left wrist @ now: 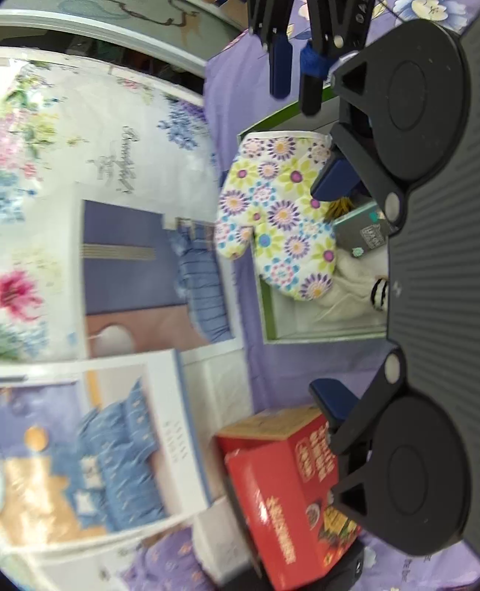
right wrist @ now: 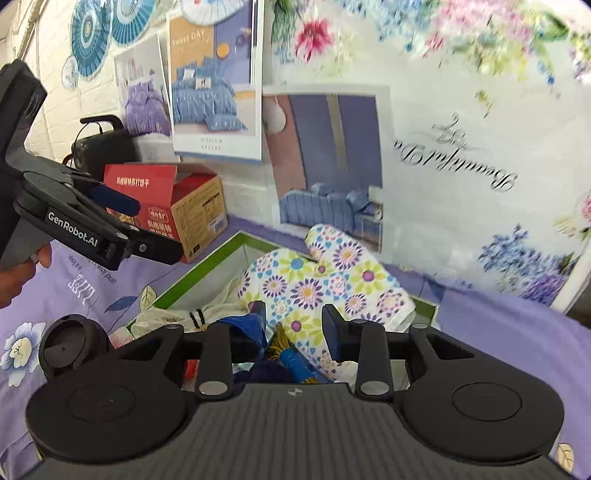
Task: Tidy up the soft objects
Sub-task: 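Drop the tissue pack into the green box with the left tool while the right tool drops the shoelace there, then move both tools from the box to the green mesh loofah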
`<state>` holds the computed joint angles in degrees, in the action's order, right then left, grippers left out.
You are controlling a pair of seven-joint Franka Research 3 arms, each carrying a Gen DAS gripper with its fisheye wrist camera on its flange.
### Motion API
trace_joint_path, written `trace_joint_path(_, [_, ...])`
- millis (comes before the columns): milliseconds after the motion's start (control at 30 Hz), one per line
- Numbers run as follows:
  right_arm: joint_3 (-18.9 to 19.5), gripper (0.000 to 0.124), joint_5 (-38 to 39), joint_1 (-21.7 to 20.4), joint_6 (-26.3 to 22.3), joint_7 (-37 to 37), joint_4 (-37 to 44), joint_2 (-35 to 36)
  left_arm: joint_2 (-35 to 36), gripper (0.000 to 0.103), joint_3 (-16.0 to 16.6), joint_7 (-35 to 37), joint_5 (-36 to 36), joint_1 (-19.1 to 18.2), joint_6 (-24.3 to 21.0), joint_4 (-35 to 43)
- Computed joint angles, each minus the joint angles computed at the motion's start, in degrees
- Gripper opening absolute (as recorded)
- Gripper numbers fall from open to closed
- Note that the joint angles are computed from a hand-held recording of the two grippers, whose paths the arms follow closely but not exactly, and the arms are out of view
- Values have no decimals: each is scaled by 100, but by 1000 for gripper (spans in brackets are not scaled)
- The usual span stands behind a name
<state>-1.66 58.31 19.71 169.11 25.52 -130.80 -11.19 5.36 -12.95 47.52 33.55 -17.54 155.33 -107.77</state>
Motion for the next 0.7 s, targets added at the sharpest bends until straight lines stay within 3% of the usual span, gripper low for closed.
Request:
trace_joint_path(133, [268, 20, -859, -246, 229, 905, -412, -449, -523, 102, -51, -272, 111, 2, 185, -486])
trace_joint_path(200, [513, 21, -1559, -526, 212, 1603, -675, -737, -827, 102, -129, -407, 132, 13, 230, -750])
trace_joint_path(367, [762, 22, -2368, -713, -9, 2492, -1474, -1724, -1711, 102, -403, -860, 257, 92, 501, -1582])
trace_joint_path(600, [832, 24, -2597, -332, 24, 3286, -2882, -3413, -3042, 102, -983, -1615, 522, 236, 774, -2740])
trace_joint_path(700, [1120, 24, -2659, -371, 137, 3865, -3377, -3933, -3461, 102, -1319, -1967, 618, 359, 726, -3065])
